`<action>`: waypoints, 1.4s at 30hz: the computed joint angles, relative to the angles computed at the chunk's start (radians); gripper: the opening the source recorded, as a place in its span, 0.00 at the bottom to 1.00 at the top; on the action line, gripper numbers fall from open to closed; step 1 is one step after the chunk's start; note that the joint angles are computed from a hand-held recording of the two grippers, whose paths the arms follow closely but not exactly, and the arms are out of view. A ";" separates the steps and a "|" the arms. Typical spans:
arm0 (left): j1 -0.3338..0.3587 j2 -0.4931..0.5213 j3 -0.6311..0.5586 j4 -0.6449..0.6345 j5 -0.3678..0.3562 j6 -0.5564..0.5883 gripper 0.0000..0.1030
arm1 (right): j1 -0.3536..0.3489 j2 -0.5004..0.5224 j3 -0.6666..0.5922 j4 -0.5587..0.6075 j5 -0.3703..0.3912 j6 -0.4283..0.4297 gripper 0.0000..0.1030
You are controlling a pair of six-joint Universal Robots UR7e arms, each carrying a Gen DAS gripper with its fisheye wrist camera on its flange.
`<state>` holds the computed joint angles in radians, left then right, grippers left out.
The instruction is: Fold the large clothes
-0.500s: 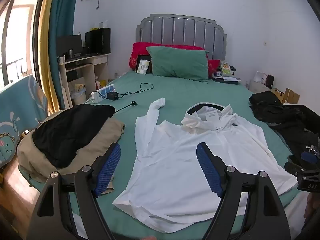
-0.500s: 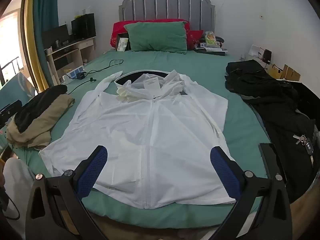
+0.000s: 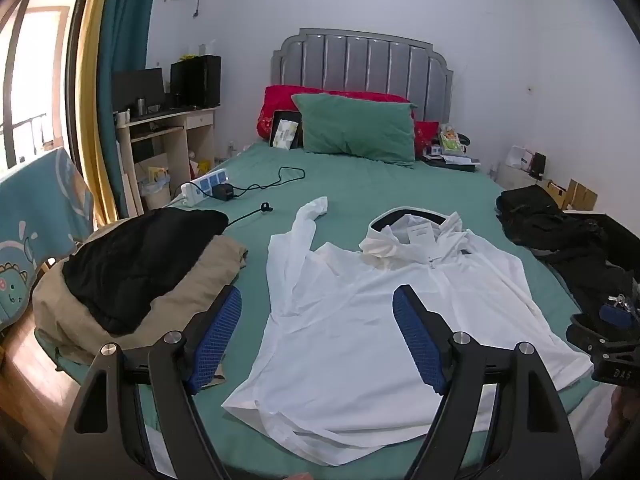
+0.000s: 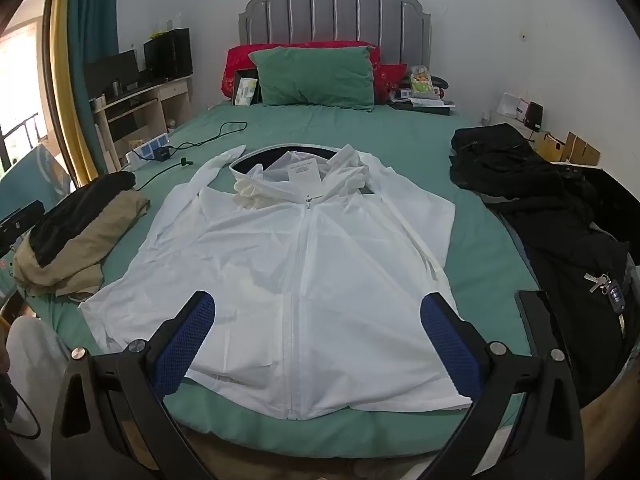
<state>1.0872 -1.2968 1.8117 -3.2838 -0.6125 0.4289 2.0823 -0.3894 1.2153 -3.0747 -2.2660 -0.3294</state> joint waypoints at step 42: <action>-0.022 0.011 0.010 -0.003 0.013 -0.025 0.79 | 0.012 -0.001 0.009 -0.002 -0.007 0.010 0.99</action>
<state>1.0652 -1.2859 1.8216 -3.2870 -0.6000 0.4041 2.0944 -0.3904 1.2244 -3.0765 -2.2728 -0.3189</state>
